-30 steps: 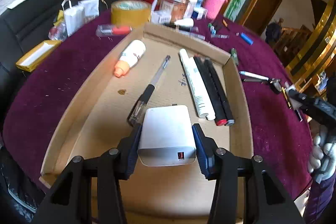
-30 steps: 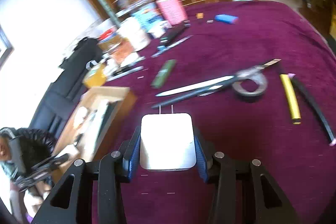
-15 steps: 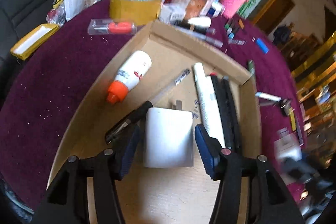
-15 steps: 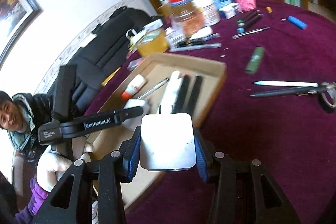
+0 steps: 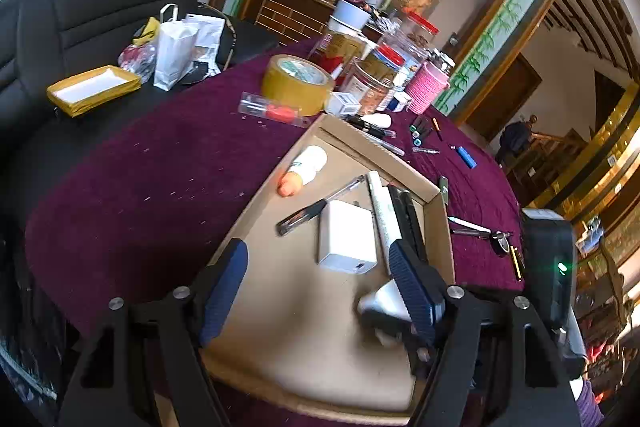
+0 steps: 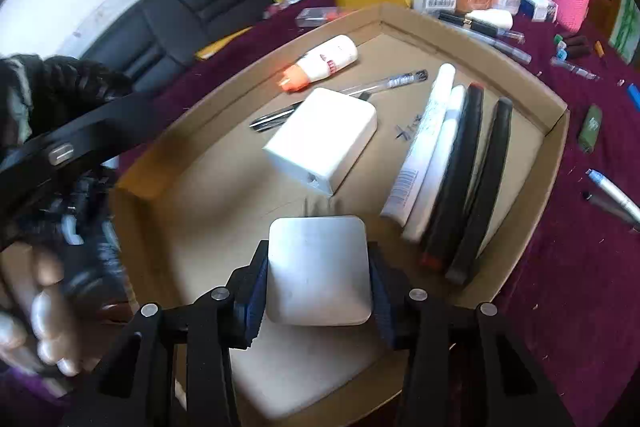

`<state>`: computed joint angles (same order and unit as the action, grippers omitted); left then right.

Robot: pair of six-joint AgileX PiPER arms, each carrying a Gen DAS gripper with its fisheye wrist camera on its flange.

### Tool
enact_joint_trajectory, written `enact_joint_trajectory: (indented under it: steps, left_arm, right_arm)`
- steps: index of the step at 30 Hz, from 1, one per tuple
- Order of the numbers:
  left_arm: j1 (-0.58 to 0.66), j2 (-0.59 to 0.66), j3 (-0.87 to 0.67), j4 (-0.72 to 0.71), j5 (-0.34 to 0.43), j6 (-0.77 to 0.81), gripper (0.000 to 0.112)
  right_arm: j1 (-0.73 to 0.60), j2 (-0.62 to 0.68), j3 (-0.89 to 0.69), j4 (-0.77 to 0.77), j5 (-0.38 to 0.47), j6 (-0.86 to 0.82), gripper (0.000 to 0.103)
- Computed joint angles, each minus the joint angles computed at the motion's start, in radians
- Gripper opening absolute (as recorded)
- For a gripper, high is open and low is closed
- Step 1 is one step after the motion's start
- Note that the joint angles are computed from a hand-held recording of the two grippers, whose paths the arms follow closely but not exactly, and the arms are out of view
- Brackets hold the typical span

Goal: Organize rigid objects
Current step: 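Lower both white chargers into the tray and open both tools, then move both tools back over the remaining pens on the table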

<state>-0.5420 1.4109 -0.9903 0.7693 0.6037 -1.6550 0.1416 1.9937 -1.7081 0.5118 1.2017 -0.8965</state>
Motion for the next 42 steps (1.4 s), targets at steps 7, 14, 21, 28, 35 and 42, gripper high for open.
enact_joint_trajectory:
  steps: [7, 14, 21, 28, 35, 42]
  left_arm:
    - [-0.027, -0.054, 0.066, 0.062, 0.014, -0.115, 0.076]
    - [-0.092, -0.037, 0.037, 0.068, 0.067, -0.123, 0.081]
    - [-0.223, 0.074, -0.096, 0.099, 0.21, -0.101, 0.081]
    - [-0.355, 0.23, -0.304, 0.15, 0.403, -0.014, 0.081]
    - [-0.37, 0.332, -0.455, 0.069, 0.401, 0.108, 0.081]
    - [-0.398, 0.443, -0.612, 0.022, 0.445, 0.203, 0.081]
  right_arm:
    - [-0.001, 0.042, -0.054, 0.017, -0.053, 0.051, 0.055]
    - [-0.125, -0.026, -0.028, 0.169, -0.04, -0.025, 0.065]
    - [-0.265, -0.163, 0.158, 0.259, -0.26, -0.174, 0.078]
    - [-0.399, -0.205, 0.277, 0.316, -0.482, -0.292, 0.085]
    - [-0.497, -0.153, 0.223, 0.288, -0.518, -0.273, 0.085]
    - [-0.566, -0.112, 0.18, 0.3, -0.516, -0.314, 0.085]
